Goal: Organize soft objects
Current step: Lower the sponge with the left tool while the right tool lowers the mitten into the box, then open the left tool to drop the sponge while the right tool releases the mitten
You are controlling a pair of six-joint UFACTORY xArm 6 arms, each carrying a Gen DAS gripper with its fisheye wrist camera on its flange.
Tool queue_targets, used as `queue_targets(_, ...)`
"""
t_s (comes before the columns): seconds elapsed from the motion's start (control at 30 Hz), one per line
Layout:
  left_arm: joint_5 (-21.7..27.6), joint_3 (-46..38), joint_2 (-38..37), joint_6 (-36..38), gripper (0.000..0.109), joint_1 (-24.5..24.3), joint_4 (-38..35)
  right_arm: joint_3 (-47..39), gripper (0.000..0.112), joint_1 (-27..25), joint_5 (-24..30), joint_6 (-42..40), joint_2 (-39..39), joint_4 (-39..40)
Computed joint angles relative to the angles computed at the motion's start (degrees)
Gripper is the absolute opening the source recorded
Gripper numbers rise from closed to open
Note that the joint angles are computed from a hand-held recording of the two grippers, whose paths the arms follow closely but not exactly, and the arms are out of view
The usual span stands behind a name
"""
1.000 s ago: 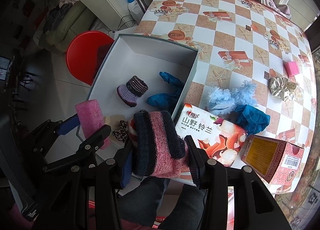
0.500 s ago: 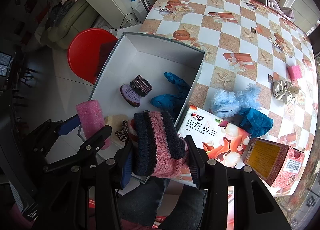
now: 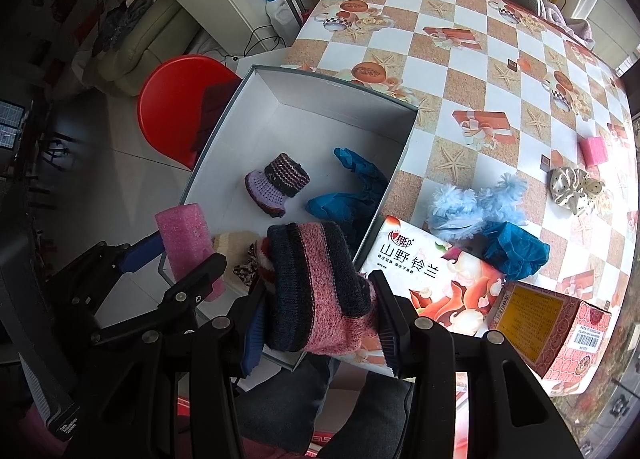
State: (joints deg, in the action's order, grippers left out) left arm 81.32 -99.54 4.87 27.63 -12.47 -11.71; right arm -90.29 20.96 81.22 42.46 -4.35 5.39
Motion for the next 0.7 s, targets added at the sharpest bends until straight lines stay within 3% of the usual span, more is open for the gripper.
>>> queue_targets(0.7,1.43,1.02,0.1,-1.23,0.056,0.68,1.36,-3.94,0.048,0.32,0.08,-2.16,4.55,2.43)
